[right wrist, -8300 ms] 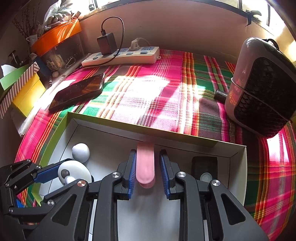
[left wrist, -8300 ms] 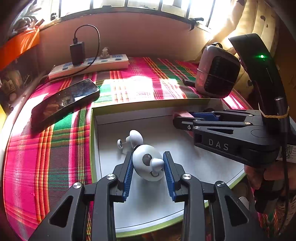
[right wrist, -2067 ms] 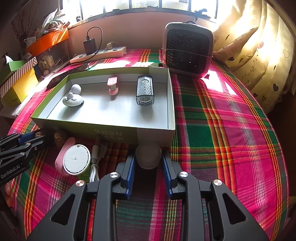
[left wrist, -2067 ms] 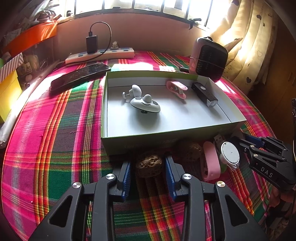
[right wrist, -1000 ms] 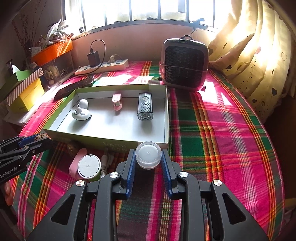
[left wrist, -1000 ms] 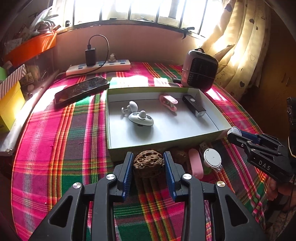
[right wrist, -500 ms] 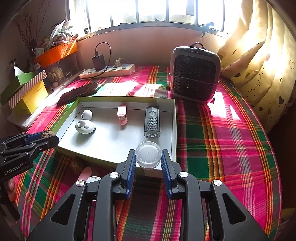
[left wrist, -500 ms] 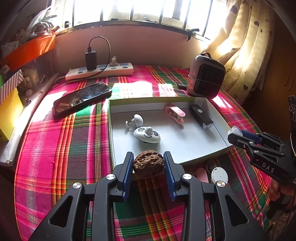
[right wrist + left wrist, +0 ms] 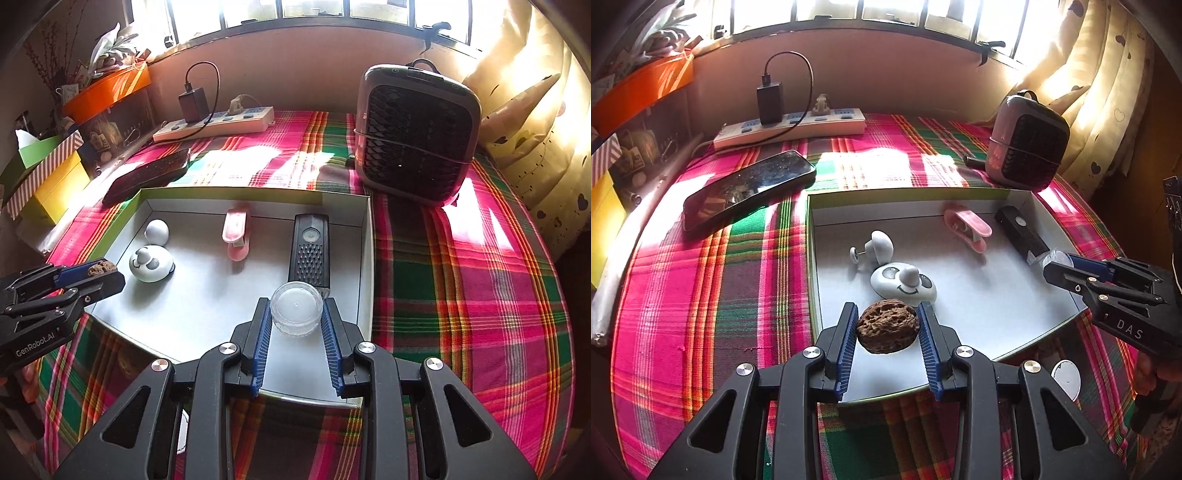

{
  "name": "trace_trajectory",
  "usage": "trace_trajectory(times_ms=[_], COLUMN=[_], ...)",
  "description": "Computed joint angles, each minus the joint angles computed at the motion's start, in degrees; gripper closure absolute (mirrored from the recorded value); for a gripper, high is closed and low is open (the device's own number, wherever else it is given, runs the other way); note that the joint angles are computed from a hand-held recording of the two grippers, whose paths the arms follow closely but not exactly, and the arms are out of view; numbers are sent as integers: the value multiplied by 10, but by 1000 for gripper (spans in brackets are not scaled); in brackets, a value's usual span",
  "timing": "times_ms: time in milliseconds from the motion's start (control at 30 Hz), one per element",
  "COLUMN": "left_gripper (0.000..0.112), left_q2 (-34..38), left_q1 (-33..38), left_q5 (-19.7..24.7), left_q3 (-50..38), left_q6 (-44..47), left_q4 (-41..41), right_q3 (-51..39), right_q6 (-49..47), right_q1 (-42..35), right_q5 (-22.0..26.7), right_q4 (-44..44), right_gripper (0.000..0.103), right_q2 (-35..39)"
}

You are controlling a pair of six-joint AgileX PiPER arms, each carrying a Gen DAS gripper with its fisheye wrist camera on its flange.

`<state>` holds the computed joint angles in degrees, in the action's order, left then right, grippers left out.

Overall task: Organize objects
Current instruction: 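Carry the walnut and jar over the tray rim and open both grippers inside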

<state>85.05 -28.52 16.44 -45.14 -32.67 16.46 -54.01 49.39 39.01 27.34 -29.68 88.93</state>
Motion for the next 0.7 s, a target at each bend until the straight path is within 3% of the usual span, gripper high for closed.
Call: trace_trajectory(times_ms=[100,700], left_gripper=[81,81], left_q2=[7,42], left_q1=[-8,-25], left_q5=[5,40], left_q3=[-5,-44], left_q6=[-44,-29], left_q4=[49,57], right_q3=[-6,-41], right_q6=[-10,-53], right_q1=[-4,1], right_q5=[4,36], right_q4=[9,21], right_gripper=[75,75], right_q2=[10,40])
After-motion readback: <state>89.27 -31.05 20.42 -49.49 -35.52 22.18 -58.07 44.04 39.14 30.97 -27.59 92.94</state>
